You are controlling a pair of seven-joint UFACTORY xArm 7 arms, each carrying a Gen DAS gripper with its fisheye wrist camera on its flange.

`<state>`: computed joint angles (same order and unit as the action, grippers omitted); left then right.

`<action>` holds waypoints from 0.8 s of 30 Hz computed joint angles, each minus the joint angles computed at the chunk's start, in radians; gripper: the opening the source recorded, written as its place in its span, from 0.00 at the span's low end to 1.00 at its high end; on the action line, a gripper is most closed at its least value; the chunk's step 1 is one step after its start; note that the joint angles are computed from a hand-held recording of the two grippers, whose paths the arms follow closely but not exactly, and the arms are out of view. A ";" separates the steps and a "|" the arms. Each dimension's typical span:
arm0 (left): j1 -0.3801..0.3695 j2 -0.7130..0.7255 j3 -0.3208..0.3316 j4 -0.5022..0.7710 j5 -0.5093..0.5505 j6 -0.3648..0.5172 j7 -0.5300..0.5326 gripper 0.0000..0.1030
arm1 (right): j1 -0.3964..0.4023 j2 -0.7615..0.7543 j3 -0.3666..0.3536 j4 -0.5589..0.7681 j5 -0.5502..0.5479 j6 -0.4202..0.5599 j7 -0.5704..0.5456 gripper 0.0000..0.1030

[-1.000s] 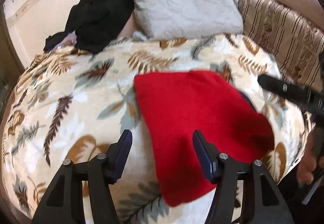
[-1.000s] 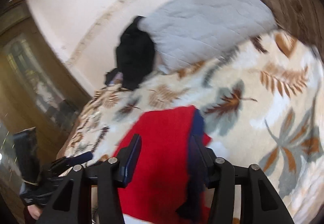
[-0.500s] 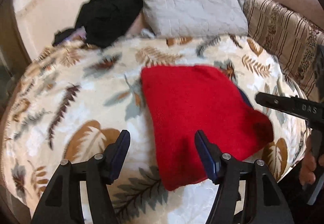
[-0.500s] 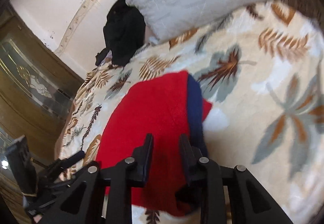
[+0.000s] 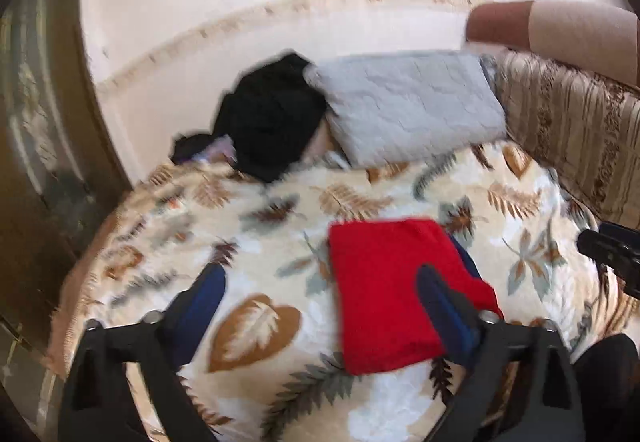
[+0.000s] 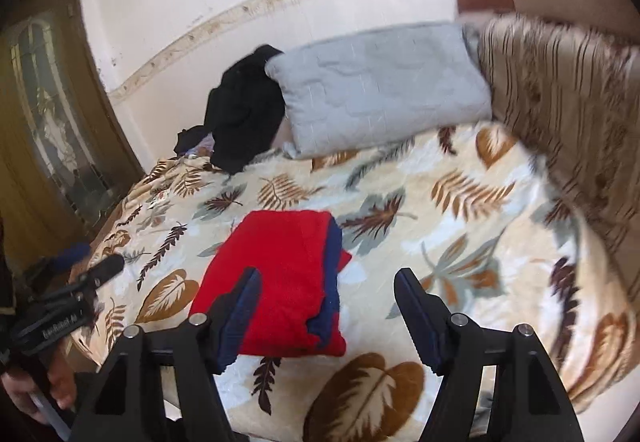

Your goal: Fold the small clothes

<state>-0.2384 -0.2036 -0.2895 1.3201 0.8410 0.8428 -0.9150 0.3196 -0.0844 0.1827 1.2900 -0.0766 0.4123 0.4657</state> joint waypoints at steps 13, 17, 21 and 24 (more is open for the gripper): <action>0.026 -0.077 -0.061 0.064 0.016 0.081 -0.006 0.95 | -0.018 -0.189 0.050 -0.015 -0.051 0.092 0.045 0.71; 0.035 -0.089 -0.071 0.082 0.008 0.103 -0.003 0.95 | -0.026 -0.215 0.063 -0.001 -0.055 0.122 0.059 0.71; 0.046 -0.098 -0.086 0.094 0.011 0.121 -0.004 0.95 | -0.034 -0.232 0.078 0.017 -0.066 0.154 0.075 0.71; 0.052 -0.105 -0.097 0.103 0.020 0.134 -0.004 0.95 | -0.035 -0.236 0.088 0.028 -0.075 0.175 0.081 0.71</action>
